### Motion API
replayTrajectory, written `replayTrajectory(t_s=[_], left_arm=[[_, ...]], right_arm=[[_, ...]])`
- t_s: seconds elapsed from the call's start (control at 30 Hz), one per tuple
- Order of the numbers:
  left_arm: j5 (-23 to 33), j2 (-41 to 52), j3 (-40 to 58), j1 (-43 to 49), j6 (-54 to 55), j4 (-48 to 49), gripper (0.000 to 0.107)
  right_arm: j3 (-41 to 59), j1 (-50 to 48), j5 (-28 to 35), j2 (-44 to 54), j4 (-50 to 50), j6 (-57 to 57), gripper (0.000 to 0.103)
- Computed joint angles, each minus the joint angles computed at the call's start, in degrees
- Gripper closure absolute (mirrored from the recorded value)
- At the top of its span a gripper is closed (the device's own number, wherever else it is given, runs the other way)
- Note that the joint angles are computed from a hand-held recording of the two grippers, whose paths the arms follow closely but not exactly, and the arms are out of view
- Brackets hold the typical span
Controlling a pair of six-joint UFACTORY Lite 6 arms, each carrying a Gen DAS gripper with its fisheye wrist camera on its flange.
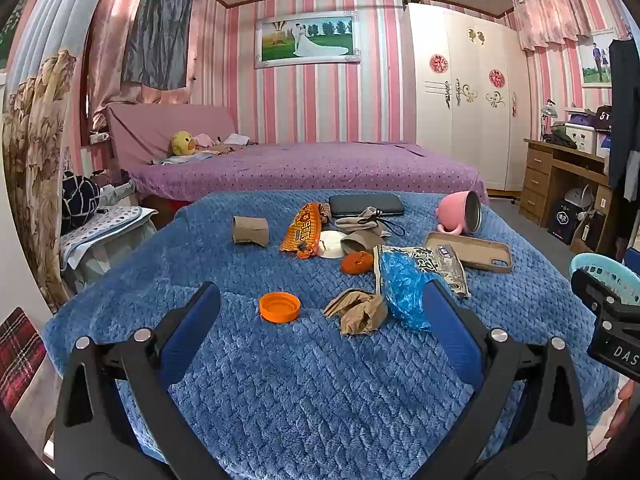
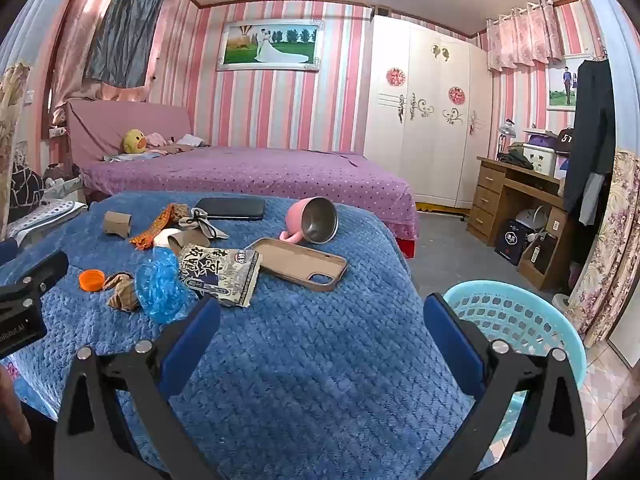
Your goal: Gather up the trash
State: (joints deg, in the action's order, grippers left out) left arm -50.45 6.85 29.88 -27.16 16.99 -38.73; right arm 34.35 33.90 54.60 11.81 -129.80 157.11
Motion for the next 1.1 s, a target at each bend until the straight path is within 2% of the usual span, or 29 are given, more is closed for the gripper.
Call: replayTrajectory(t_s=[1.1], left_arm=[[-0.1,-1.1,-1.2,0.2,-0.9,0.7,0.009]], right_arm=[[-0.6,-0.6,-0.2,-0.8,-0.3,-0.4,0.004]])
